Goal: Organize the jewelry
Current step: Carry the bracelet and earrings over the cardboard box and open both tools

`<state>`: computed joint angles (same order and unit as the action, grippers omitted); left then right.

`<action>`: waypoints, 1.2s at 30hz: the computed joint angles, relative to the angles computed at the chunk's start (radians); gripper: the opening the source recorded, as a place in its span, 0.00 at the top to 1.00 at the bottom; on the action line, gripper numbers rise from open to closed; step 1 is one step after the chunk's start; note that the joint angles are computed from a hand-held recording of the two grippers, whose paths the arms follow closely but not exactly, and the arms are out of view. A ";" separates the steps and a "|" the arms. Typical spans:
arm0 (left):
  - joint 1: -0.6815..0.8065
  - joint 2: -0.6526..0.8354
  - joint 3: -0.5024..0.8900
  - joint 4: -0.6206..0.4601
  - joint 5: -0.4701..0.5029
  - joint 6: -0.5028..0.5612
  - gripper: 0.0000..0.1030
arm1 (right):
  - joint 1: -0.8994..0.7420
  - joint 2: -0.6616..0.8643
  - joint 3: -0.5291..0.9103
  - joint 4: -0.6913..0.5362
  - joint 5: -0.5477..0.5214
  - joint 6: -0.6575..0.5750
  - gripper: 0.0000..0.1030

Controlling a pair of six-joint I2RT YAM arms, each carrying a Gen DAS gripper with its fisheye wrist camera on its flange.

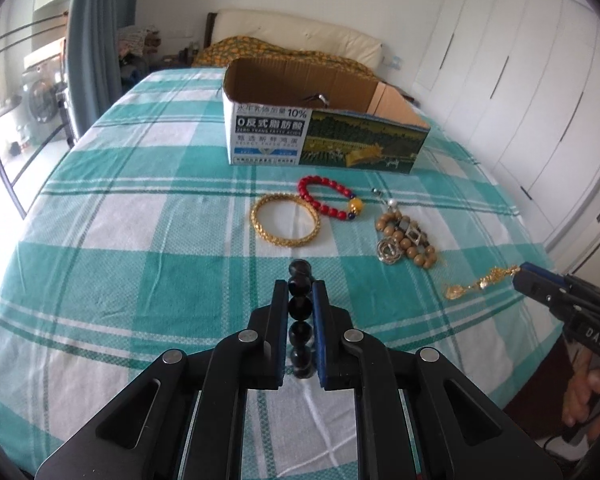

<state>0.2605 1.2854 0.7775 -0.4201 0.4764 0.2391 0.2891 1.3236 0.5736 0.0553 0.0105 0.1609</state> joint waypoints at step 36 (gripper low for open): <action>-0.126 0.571 1.035 -0.263 -0.040 -0.051 0.91 | -0.156 0.521 1.123 -0.451 -0.265 -0.139 0.74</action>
